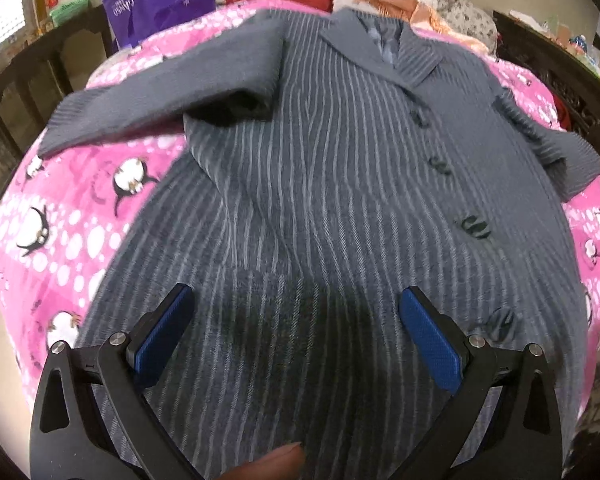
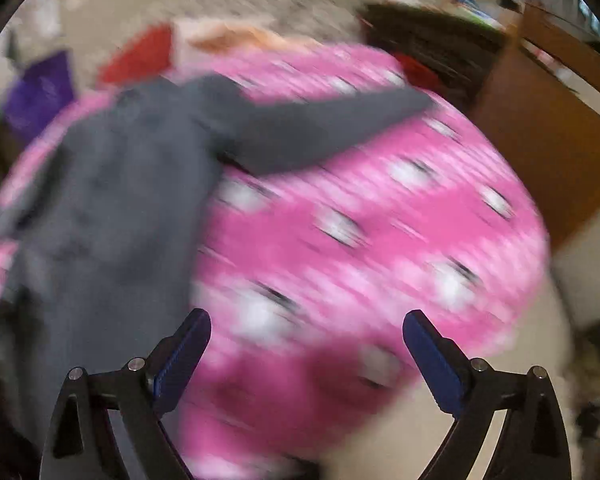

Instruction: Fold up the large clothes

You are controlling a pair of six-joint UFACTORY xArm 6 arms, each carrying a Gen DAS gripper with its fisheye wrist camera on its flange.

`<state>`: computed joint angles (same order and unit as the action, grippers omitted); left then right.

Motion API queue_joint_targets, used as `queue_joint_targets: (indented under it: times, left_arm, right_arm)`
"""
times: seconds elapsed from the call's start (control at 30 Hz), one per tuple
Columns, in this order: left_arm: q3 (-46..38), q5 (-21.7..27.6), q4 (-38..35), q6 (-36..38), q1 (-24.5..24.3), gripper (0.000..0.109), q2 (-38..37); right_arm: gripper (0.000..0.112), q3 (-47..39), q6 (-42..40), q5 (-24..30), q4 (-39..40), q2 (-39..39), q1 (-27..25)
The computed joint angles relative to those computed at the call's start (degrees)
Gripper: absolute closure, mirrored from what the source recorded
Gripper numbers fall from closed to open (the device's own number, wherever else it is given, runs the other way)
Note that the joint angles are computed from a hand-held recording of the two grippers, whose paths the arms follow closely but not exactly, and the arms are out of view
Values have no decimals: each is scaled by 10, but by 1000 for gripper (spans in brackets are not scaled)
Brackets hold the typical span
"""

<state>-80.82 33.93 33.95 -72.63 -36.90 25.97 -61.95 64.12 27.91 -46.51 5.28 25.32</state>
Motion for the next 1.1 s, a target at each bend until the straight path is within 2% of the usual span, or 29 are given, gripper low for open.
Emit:
queue_joint_targets:
  times: [0.1,0.23,0.3,0.37,0.4,0.53,0.57,0.6,0.63,0.83,0.93,1.1]
  left_arm:
    - [-9,13,15,-3,2,6,2]
    - [-54,25,59,-2,15,6,12]
    - [-90,31,56,8,28,6,28]
    - [-128,21,24,50,39,6,54]
    - [-147,14,16,68,44,6,72]
    - [-233,52,-16,157,47,6,164]
    - [-219,30,-14,146,52,6,161]
    - [-182,-14,9,111,59,6,144]
    - [-164,-35,29,84,62,6,137]
    - [-147,-41,49,67,64,6,124]
    - [-139,-48,53,62,65,6,119]
    - [-149,-45,58,56,61,6,128]
  right_arm:
    - [16,-134,-16,-25,1,96,35]
    - [16,-354,-69,14,71,248,68]
    - [16,-427,-64,-5,71,309,72]
    - [16,-472,-54,-34,34,363,66]
    - [16,-489,-63,-27,34,383,66]
    - [15,-447,-108,-13,44,399,44]
    - [15,-417,-99,-43,58,384,33]
    - [14,-397,-98,-66,77,374,24]
    - [11,-390,-88,-64,79,370,19]
    - [10,-402,-65,-40,41,376,25]
    - [10,-393,-75,-58,64,374,21]
    - [9,-401,-102,-56,93,381,19]
